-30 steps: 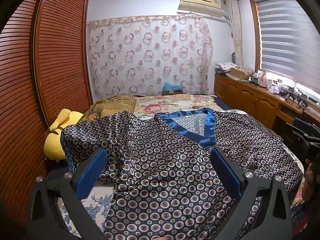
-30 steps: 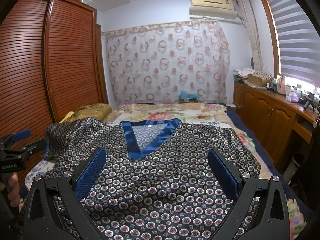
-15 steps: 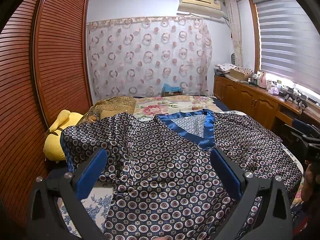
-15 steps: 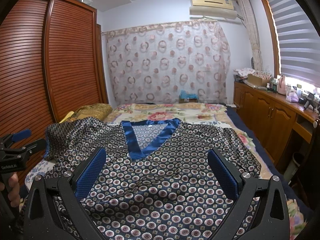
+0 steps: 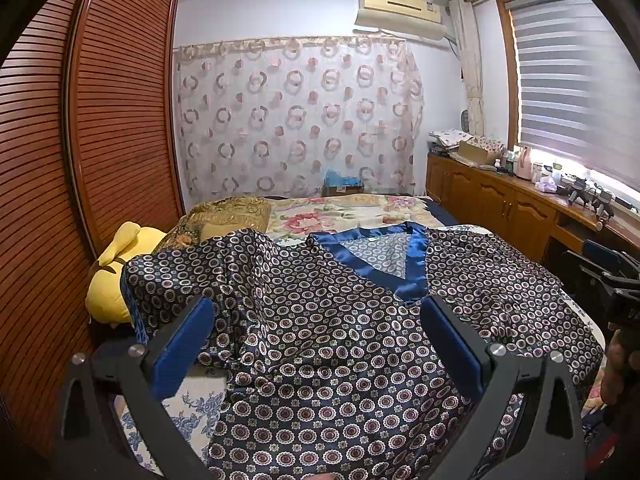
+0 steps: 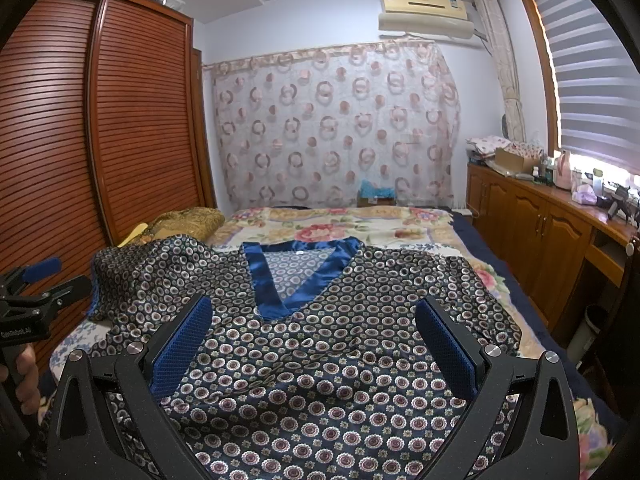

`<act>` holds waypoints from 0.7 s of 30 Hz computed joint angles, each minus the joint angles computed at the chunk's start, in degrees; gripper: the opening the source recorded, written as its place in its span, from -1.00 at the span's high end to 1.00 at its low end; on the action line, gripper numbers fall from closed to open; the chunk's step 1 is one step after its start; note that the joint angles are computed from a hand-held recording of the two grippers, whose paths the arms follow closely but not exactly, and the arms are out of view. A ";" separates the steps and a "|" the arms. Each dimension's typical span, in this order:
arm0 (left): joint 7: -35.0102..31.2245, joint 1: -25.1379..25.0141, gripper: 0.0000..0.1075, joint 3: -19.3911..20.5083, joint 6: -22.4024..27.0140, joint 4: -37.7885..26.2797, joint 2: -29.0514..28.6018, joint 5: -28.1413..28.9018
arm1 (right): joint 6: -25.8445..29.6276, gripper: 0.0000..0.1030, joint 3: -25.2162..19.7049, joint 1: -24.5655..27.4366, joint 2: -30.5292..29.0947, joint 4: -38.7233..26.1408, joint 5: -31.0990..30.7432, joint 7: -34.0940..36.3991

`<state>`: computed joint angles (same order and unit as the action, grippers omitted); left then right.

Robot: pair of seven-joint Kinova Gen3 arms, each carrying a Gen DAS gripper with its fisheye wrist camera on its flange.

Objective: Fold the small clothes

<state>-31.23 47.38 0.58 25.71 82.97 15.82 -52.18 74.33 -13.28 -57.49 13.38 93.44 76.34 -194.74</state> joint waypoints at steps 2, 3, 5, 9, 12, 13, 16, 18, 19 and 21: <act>-0.06 -0.06 -0.92 0.05 0.00 0.00 -0.01 0.06 | 0.08 -1.00 -0.03 0.00 -0.03 -0.04 -0.04 0.09; -0.08 -0.07 -0.92 0.06 -0.03 -0.01 -0.01 0.07 | 0.05 -1.00 -0.04 0.02 -0.11 -0.03 -0.11 0.17; 0.07 0.05 -0.92 -0.01 0.05 -0.05 0.00 -0.04 | 0.06 -1.00 -0.05 0.02 -0.05 -0.03 -0.04 0.09; 0.05 0.02 -0.92 0.05 0.03 -0.09 -0.02 -0.10 | 0.07 -1.00 -0.06 0.01 -0.13 -0.01 -0.06 0.12; 0.28 0.15 -0.92 -0.04 0.03 -0.01 -0.06 -0.30 | 0.09 -1.00 -0.07 0.01 -0.14 -0.01 -0.04 0.17; 0.31 0.14 -0.92 -0.02 0.03 -0.03 -0.05 -0.34 | 0.07 -1.00 -0.05 0.02 -0.02 -0.02 0.06 0.10; 0.39 0.16 -0.92 0.02 0.14 -0.07 -0.02 -0.46 | 0.27 -1.00 -0.12 -0.25 0.20 -0.05 0.14 -0.20; 0.40 0.11 -0.92 0.07 0.12 -0.07 -0.03 -0.48 | 0.21 -1.00 -0.04 -0.30 0.27 0.02 0.24 -0.32; 0.32 0.05 -0.92 0.12 0.13 -0.11 -0.01 -0.40 | 0.09 -1.00 0.02 -0.29 0.38 0.06 0.39 -0.48; 0.37 0.07 -0.92 0.11 0.08 -0.01 -0.06 -0.44 | 0.06 -1.00 0.55 -0.72 1.06 -1.79 0.30 0.76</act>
